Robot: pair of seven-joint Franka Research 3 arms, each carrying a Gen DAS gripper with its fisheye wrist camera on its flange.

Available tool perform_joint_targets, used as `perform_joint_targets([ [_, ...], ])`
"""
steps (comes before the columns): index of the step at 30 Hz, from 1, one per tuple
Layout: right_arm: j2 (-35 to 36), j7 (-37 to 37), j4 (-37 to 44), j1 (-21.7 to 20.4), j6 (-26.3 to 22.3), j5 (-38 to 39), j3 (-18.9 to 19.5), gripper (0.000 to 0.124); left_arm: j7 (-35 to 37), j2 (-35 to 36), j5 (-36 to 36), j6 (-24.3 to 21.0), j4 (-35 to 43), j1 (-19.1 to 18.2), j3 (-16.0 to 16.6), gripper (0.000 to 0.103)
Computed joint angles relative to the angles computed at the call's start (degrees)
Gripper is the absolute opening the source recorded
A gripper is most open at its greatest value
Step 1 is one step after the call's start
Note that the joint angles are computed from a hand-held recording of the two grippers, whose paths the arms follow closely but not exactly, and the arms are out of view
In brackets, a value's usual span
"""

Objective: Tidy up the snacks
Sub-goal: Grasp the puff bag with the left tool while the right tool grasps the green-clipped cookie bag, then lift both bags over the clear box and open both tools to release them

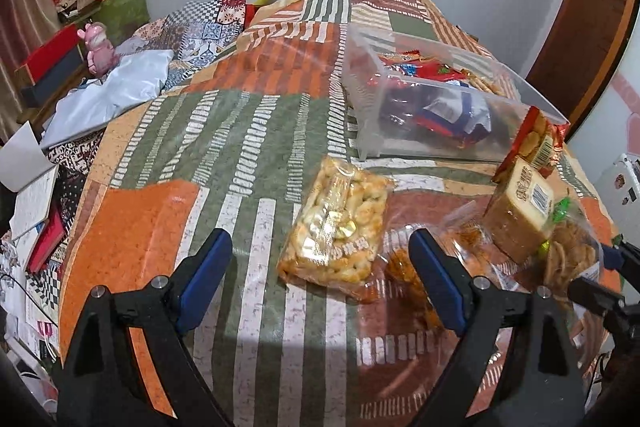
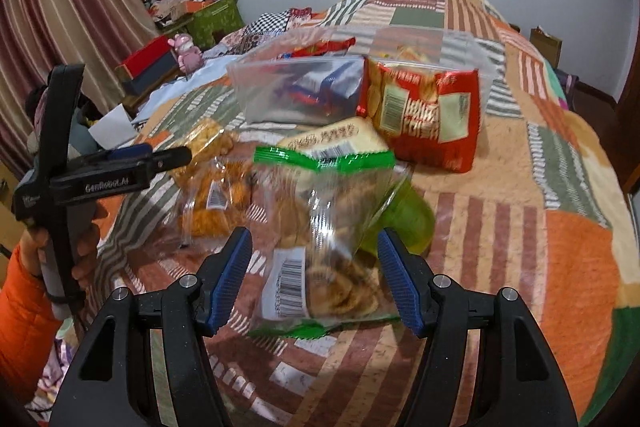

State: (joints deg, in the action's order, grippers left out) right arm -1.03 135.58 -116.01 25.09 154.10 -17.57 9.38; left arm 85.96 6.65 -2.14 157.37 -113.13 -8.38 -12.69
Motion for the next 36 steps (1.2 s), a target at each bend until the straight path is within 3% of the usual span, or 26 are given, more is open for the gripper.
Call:
perform_joint_targets([
  [4, 0.3, -1.9, -0.2, 0.2, 0.6, 1.8, 0.0, 0.061, -0.2, 1.3, 1.2, 0.1, 1.3, -0.2, -0.1, 0.084],
  [7, 0.7, -2.0, 0.0, 0.3, 0.1, 1.8, -0.1, 0.048, 0.0, 2.8, 1.7, -0.4, 2.9, -0.3, -0.4, 0.081],
  [11, 0.3, -2.7, -1.1, 0.2, 1.6, 4.1, -0.4, 0.043, 0.9, 5.3, 0.5, -2.3, 5.4, 0.1, -1.0, 0.081],
  [17, -0.3, -2.4, -1.5, -0.1, 2.2, 3.8, -0.1, 0.040, 1.1, 7.2, -0.1, -3.3, 7.1, 0.6, -1.4, 0.067],
  [21, -0.6, -1.5, -1.3, -0.3, 2.3, 2.5, 0.1, 0.039, 2.9, 7.2, -1.5, -3.3, 6.9, 1.1, -2.2, 0.051],
  [36, -1.4, 4.7, 0.3, -2.3, 3.0, -5.1, 0.2, 0.038, 8.7, 1.5, -8.8, 0.9, 2.9, 1.6, -2.4, 0.048],
])
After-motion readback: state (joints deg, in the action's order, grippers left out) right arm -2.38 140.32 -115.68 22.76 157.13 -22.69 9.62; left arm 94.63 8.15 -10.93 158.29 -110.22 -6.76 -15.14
